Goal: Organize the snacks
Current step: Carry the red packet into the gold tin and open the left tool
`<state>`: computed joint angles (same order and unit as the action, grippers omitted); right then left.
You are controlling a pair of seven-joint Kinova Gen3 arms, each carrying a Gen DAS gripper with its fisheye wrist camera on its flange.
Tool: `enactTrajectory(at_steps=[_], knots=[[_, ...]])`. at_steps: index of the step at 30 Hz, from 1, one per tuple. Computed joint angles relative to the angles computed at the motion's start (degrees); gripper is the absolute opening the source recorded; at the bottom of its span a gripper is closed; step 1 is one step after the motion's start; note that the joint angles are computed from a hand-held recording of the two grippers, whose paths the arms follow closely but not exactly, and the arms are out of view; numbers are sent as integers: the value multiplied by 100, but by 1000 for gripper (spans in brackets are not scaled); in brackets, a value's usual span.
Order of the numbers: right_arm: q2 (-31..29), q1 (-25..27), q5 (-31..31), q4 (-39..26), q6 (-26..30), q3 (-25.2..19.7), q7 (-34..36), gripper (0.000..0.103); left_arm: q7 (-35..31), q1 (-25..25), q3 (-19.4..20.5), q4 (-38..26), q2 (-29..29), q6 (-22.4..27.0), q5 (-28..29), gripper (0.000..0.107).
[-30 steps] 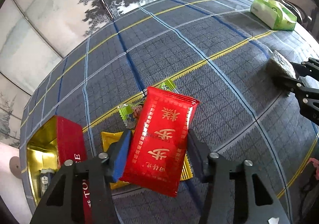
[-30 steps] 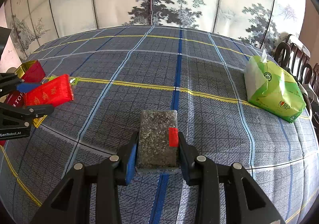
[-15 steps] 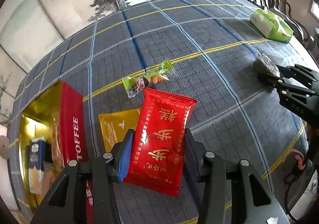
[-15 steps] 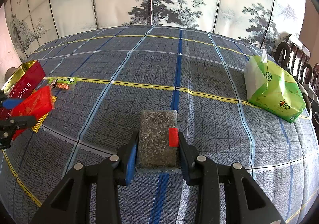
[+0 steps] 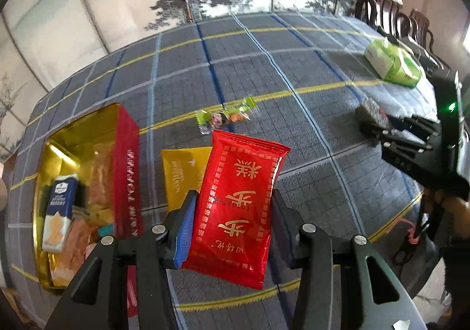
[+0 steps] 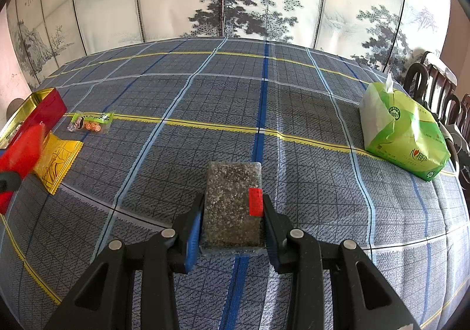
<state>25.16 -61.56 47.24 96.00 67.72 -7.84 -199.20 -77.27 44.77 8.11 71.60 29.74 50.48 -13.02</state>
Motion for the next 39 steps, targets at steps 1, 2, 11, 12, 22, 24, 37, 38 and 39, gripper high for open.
enactTrajectory(at_steps=[1,2,11,12,22,24,37,38,39], knots=[[0,0,0,0,0,-1,0,36,37,-14,-19,52,-72,-34,7,43],[2,1,1,-1,1,-1,1,36,104,-19,-53,113,-158,-67,-11,43],[6,0,1,-7,1,0,1,36,616,-330,-234,553,-721,-204,-360,43],[5,-1,0,-7,2,0,2,36,681,-398,-250,606,-768,-198,-391,43],[12,-4,-2,-18,10,3,11,36,1318,-885,-367,1037,-925,-146,-819,43],[14,-3,-3,-20,11,4,14,36,1358,-996,-348,1075,-903,-137,-795,43],[18,1,-3,-12,20,5,21,37,1449,-1268,-356,1307,-799,-213,-752,43],[15,2,-2,-5,14,6,19,37,1479,-1259,-374,1317,-786,-214,-778,43],[11,5,0,3,7,6,15,37,1474,-1271,-373,1310,-766,-201,-776,43]])
